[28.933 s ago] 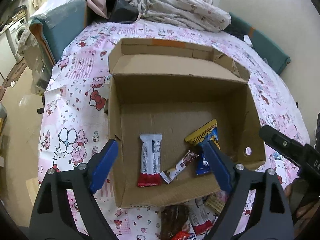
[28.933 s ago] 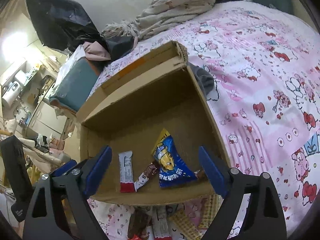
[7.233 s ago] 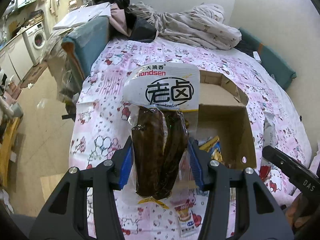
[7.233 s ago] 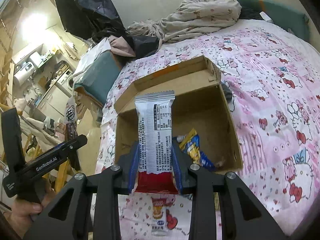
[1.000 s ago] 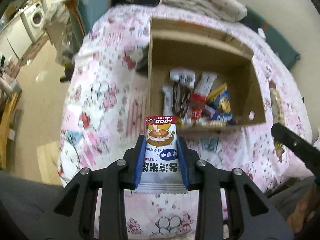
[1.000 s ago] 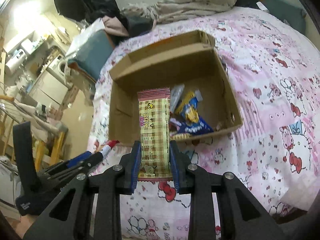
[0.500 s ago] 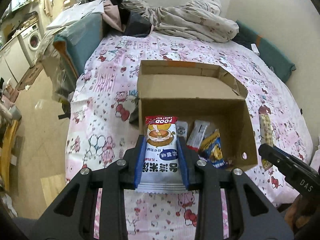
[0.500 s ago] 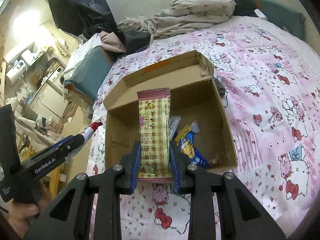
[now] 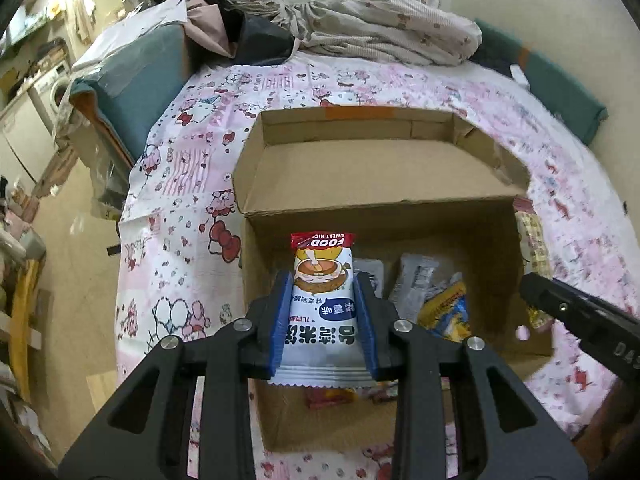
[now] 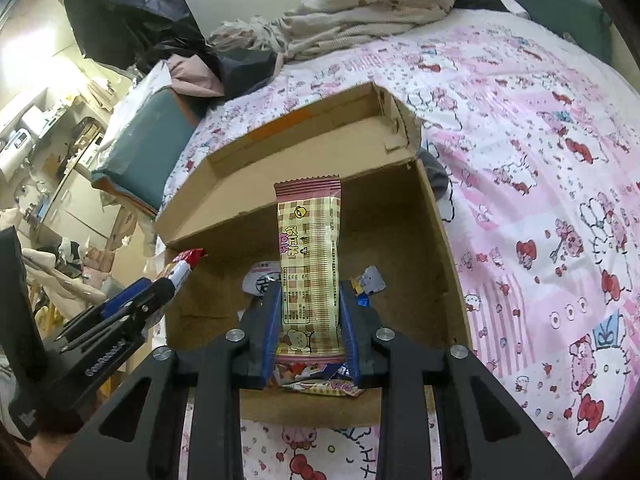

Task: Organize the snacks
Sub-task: 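Lift both snacks and carry them over the box, then open both grippers to drop the rice cake pack and wafer into the box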

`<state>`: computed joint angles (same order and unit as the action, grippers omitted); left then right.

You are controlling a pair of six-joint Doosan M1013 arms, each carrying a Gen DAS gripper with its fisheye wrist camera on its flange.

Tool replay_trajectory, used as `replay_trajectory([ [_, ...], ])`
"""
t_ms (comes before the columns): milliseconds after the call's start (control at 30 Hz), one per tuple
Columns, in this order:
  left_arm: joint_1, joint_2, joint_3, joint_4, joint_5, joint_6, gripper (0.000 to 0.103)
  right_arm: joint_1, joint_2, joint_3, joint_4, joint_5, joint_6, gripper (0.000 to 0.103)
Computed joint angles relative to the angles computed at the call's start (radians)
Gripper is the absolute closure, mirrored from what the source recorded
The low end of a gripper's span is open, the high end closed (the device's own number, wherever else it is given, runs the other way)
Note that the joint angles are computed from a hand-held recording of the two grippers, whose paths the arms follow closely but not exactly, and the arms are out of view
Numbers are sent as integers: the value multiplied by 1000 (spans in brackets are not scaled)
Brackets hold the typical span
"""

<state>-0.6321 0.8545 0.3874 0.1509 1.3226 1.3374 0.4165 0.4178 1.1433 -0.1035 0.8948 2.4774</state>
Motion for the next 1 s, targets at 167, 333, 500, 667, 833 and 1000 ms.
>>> replay_trajectory([
  [167, -1, 17, 10, -28, 7, 63, 76, -10, 22, -4, 69, 28, -38, 74],
  [333, -1, 31, -4, -46, 26, 51, 75, -21, 49, -14, 128, 101, -58, 74],
  [500, -1, 38, -6, -58, 26, 59, 75, -30, 60, -8, 173, 130, -59, 74],
  [667, 2, 36, -1, -74, 22, 52, 75, -33, 60, -7, 187, 118, -69, 73],
  [833, 2, 16, 35, -73, -7, 54, 75, -32, 52, -2, 185, 110, -76, 71],
  [1000, 7, 1, 51, -89, -22, 47, 54, -35, 27, 28, 197, 54, -71, 71],
])
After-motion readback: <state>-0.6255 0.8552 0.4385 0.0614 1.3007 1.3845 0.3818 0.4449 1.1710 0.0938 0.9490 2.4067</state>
